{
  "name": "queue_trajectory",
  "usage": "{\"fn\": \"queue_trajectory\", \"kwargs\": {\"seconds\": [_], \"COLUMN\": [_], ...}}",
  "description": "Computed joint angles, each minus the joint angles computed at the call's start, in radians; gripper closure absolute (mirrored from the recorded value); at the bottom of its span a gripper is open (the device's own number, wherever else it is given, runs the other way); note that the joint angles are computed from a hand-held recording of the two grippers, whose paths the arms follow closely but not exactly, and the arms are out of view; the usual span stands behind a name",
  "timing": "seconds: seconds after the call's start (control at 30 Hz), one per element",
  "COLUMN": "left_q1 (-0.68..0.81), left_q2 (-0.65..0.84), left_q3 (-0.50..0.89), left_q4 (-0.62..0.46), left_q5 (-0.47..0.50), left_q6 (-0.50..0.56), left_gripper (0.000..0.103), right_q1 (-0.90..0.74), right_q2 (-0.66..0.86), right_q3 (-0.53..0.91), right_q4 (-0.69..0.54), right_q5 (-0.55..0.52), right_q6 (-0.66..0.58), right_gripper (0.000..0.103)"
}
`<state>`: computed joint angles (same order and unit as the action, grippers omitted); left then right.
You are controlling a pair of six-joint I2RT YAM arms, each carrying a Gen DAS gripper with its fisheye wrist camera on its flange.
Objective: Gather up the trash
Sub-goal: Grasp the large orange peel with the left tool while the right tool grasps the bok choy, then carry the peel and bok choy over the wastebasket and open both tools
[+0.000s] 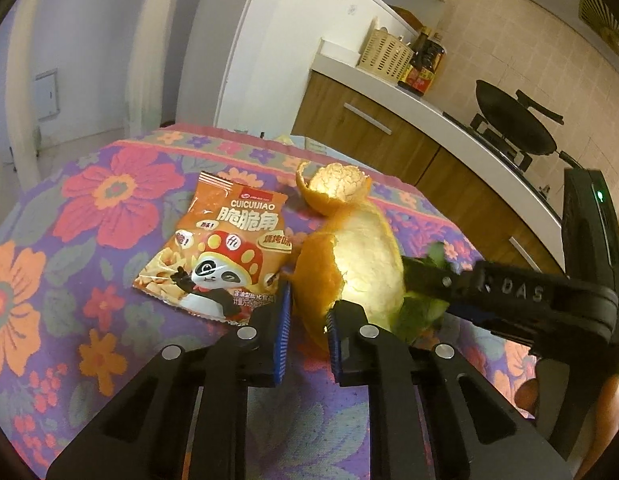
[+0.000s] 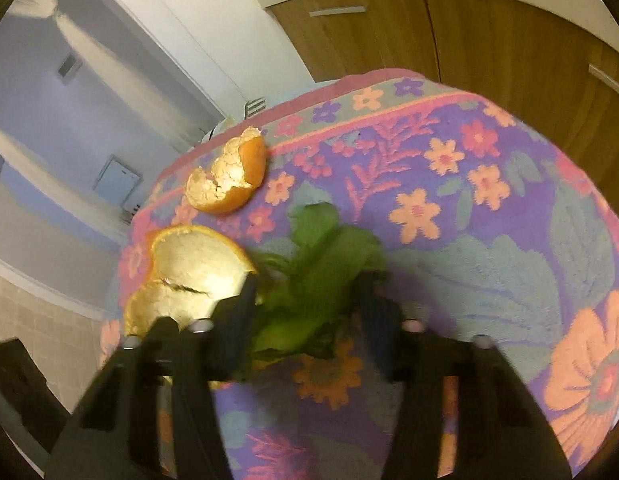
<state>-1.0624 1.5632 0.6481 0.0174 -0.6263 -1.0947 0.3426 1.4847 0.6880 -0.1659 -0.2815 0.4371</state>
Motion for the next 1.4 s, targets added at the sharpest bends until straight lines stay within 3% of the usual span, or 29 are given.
{"fn": "queue_trajectory", "kwargs": {"seconds": [0.13, 0.27, 0.37, 0.6, 0.8, 0.93, 1.13, 1.23, 1.4], "left_q1": [-0.011, -0.046, -0.079, -0.131, -0.202, -0.241, -0.288, -0.299, -0.316], "left_q2": [-0.017, -0.058, -0.077, -0.078, -0.018, 0.019, 0.108, 0.182, 0.342], "left_q3": [-0.016, -0.046, -0.04, -0.02, 0.121, 0.211, 0.382, 0.486, 0.707], "left_q4": [0.017, 0.045, 0.026, 0.103, -0.006, -0.011, -0.025, -0.043, -0.108], "left_q5": [-0.019, -0.077, -0.142, -0.16, -0.209, -0.205, -0.177, -0.157, -0.121], "left_q6": [-0.001, -0.001, 0.006, 0.115, 0.153, 0.2, 0.282, 0.311, 0.36], "left_gripper": [0.096, 0.098, 0.098, 0.098, 0.098, 0.098, 0.098, 0.098, 0.098], "right_q1": [-0.107, -0.154, -0.2, -0.368, -0.632, -0.85, -1.255, -1.458, -1.629], "right_q2": [-0.067, -0.21, -0.34, -0.551, -0.737, -0.817, -0.771, -0.646, -0.432], "right_q3": [-0.085, -0.142, -0.165, -0.184, -0.179, -0.157, -0.089, -0.028, 0.046], "right_q4": [0.079, 0.059, -0.007, -0.167, -0.363, -0.464, -0.623, -0.716, -0.748], "right_q5": [-0.159, -0.157, -0.123, -0.2, -0.327, -0.381, -0.598, -0.701, -0.741], "right_q6": [-0.014, -0.062, -0.127, -0.269, -0.474, -0.629, -0.947, -1.139, -1.303], "right_gripper": [0.081, 0.084, 0.084, 0.085, 0.085, 0.085, 0.085, 0.085, 0.085]}}
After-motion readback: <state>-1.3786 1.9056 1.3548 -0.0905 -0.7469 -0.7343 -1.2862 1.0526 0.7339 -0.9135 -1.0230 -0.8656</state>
